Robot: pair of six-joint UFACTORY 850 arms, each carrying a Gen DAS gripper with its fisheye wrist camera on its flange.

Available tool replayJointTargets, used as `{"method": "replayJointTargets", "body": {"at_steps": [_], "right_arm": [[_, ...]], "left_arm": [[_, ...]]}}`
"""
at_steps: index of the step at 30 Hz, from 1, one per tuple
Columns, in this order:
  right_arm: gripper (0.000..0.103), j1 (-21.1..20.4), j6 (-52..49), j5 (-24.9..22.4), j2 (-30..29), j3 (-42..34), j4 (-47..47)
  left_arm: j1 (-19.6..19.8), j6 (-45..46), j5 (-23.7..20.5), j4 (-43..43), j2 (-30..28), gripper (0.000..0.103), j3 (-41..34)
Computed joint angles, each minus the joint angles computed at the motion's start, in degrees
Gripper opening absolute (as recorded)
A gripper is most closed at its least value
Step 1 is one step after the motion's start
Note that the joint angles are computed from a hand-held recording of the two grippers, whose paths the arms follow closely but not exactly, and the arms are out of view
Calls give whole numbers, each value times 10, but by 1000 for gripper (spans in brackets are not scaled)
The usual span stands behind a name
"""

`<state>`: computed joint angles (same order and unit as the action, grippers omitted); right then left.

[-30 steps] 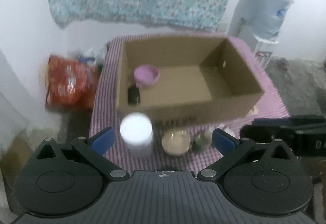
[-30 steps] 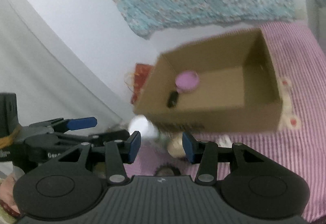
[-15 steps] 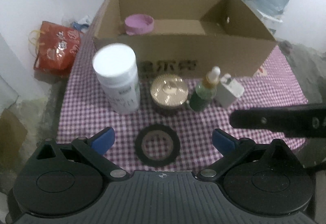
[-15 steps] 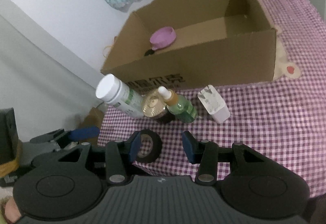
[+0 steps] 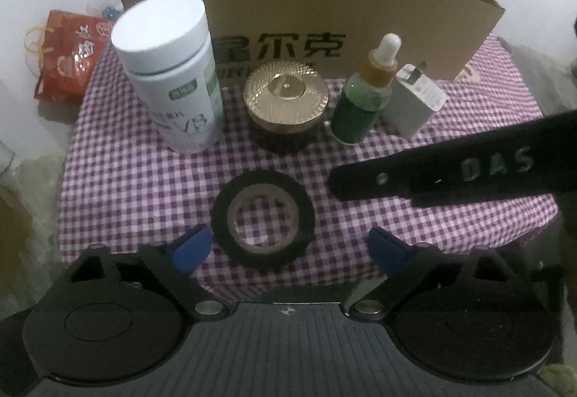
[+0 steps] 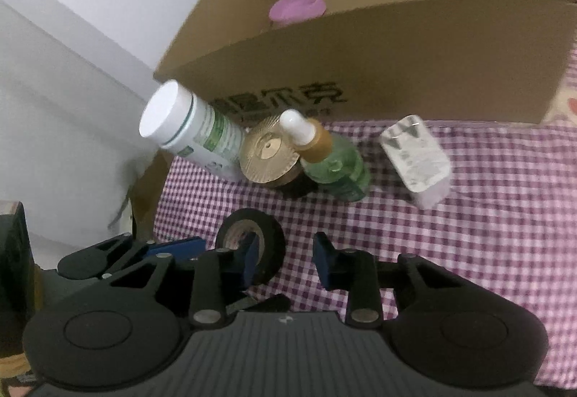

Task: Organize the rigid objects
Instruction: 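Return the right gripper to the black tape roll and grasp it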

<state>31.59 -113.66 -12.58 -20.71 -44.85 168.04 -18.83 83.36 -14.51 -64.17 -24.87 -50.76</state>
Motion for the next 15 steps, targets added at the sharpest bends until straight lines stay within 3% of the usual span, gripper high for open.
{"method": "replayJointTargets", "body": {"at_steps": [4, 8, 15], "right_arm": [[30, -6, 92, 6, -23, -22, -113], [29, -11, 154, 7, -43, -39, -186], [23, -14, 198, 7, -43, -44, -237]], "left_arm": [[2, 25, 2, -29, -4, 90, -2], [5, 1, -2, -6, -8, 81, -8], [7, 5, -12, -5, -11, 77, -13]]}}
